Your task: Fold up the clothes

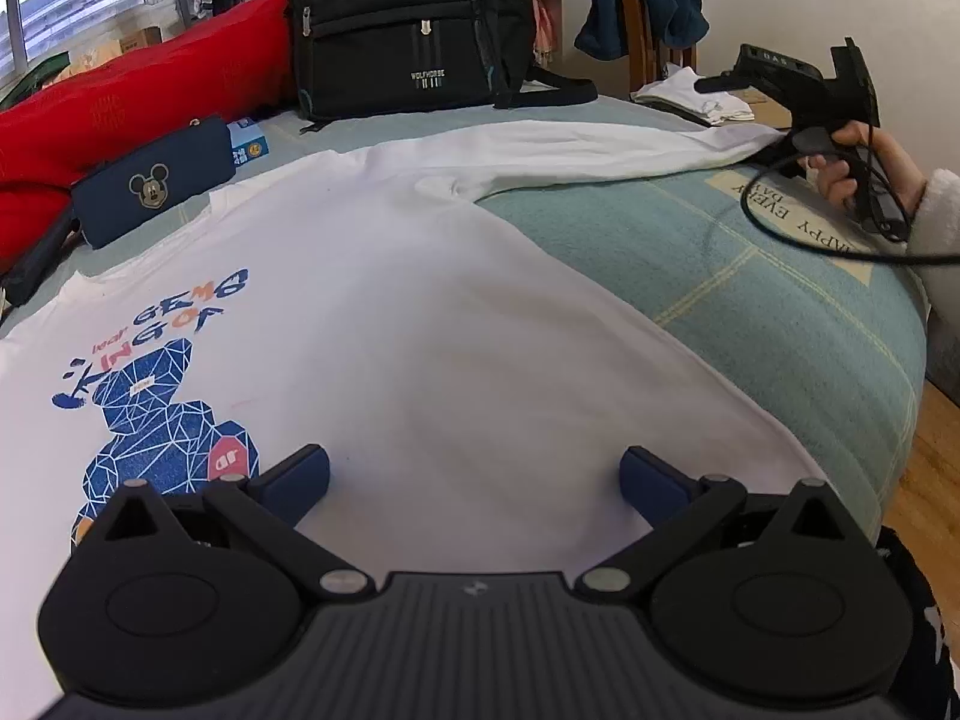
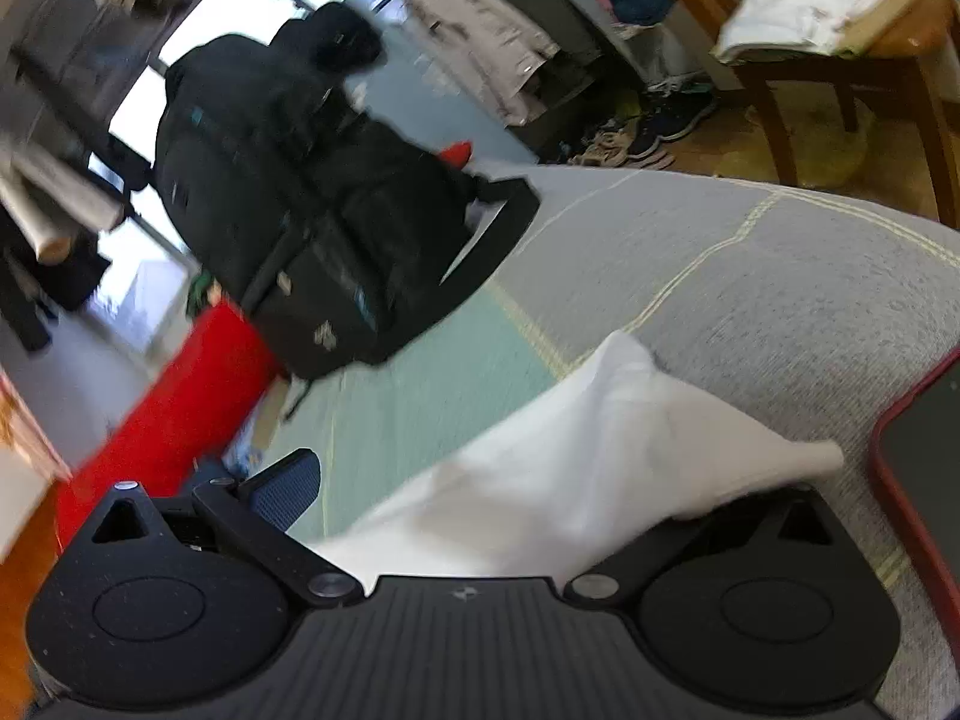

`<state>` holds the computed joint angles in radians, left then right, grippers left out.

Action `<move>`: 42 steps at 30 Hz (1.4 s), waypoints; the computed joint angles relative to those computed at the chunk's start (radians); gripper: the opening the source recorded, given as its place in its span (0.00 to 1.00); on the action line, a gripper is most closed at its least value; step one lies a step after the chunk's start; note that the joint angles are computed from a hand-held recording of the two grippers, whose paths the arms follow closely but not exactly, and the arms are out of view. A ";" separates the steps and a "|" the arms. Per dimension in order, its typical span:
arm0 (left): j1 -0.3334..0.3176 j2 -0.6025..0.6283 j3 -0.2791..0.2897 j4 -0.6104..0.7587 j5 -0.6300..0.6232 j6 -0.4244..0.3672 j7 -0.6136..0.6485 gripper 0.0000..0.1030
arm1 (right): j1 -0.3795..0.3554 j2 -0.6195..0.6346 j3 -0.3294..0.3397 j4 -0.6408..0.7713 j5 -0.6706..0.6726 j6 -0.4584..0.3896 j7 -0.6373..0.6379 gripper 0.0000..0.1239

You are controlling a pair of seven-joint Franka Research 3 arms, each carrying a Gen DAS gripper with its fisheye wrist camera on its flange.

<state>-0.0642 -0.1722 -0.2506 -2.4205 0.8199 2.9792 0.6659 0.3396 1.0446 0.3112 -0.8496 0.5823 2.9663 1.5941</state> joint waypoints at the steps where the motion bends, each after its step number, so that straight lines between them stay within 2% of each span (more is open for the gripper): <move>1: 0.002 0.000 0.000 -0.001 0.005 0.003 -0.003 0.99 | -0.010 -0.002 0.018 -0.009 0.016 0.019 -0.005 0.83; 4: 0.008 -0.001 -0.001 -0.005 0.018 0.016 -0.012 0.99 | -0.036 -0.007 0.060 -0.035 0.059 0.076 -0.018 0.83; 6: 0.012 -0.001 -0.001 -0.008 0.024 0.023 -0.017 0.99 | -0.070 -0.011 0.121 -0.058 0.097 0.116 -0.049 0.83; 8: 0.016 -0.001 -0.002 -0.009 0.030 0.029 -0.022 0.99 | -0.078 -0.005 0.134 -0.050 0.122 0.126 -0.033 0.80; 9: 0.019 0.000 -0.003 -0.009 0.035 0.031 -0.027 0.99 | -0.070 -0.005 0.113 -0.043 0.123 0.120 -0.008 0.79; 12: 0.028 0.001 -0.009 -0.008 0.059 0.036 -0.050 0.99 | -0.008 -0.015 -0.037 -0.028 0.065 0.069 0.132 0.67; 14: 0.033 0.003 -0.012 -0.007 0.077 0.039 -0.067 0.99 | 0.009 -0.021 -0.100 -0.030 0.020 0.029 0.209 0.50; 15: 0.034 0.005 -0.013 -0.005 0.084 0.038 -0.073 0.99 | 0.010 -0.030 -0.112 -0.046 0.003 0.022 0.231 0.45; 17: 0.032 0.006 -0.012 -0.004 0.091 0.037 -0.080 0.99 | 0.031 -0.045 -0.177 -0.065 -0.047 0.001 0.306 0.18; 18: 0.030 0.006 -0.010 -0.003 0.092 0.036 -0.081 0.99 | 0.047 -0.051 -0.216 -0.069 -0.080 -0.016 0.345 0.16; 23: 0.021 0.006 -0.005 0.000 0.086 0.024 -0.078 0.99 | 0.111 -0.077 -0.327 -0.069 -0.245 0.007 0.395 0.14; 27: 0.015 0.004 -0.003 0.000 0.081 0.017 -0.077 0.99 | 0.140 -0.110 -0.377 -0.080 -0.350 0.068 0.388 0.14; 29: 0.015 0.003 -0.002 -0.001 0.081 0.017 -0.076 0.99 | 0.142 -0.143 -0.378 -0.128 -0.371 0.133 0.368 0.14; 32: 0.016 0.001 -0.002 -0.003 0.082 0.019 -0.077 0.99 | 0.159 -0.185 -0.411 -0.200 -0.377 0.172 0.356 0.14; 36: 0.011 -0.004 0.005 -0.010 0.064 0.023 -0.055 0.99 | 0.197 -0.182 -0.501 -0.212 -0.389 0.095 0.412 0.16; 38: 0.010 -0.009 0.005 -0.014 0.052 0.023 -0.043 0.99 | 0.213 -0.174 -0.545 -0.202 -0.421 0.031 0.462 0.22; 40: 0.010 -0.014 0.005 -0.018 0.042 0.022 -0.030 0.99 | 0.249 -0.153 -0.635 -0.176 -0.465 -0.049 0.564 0.23; 42: 0.009 -0.018 0.006 -0.022 0.028 0.023 -0.015 0.99 | 0.270 -0.157 -0.689 -0.190 -0.495 -0.071 0.650 0.23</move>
<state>-0.0551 -0.1901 -0.2449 -2.4430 0.8476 3.0023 0.6509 0.6095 0.8875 -0.3777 -1.0396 0.0869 2.8953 2.2445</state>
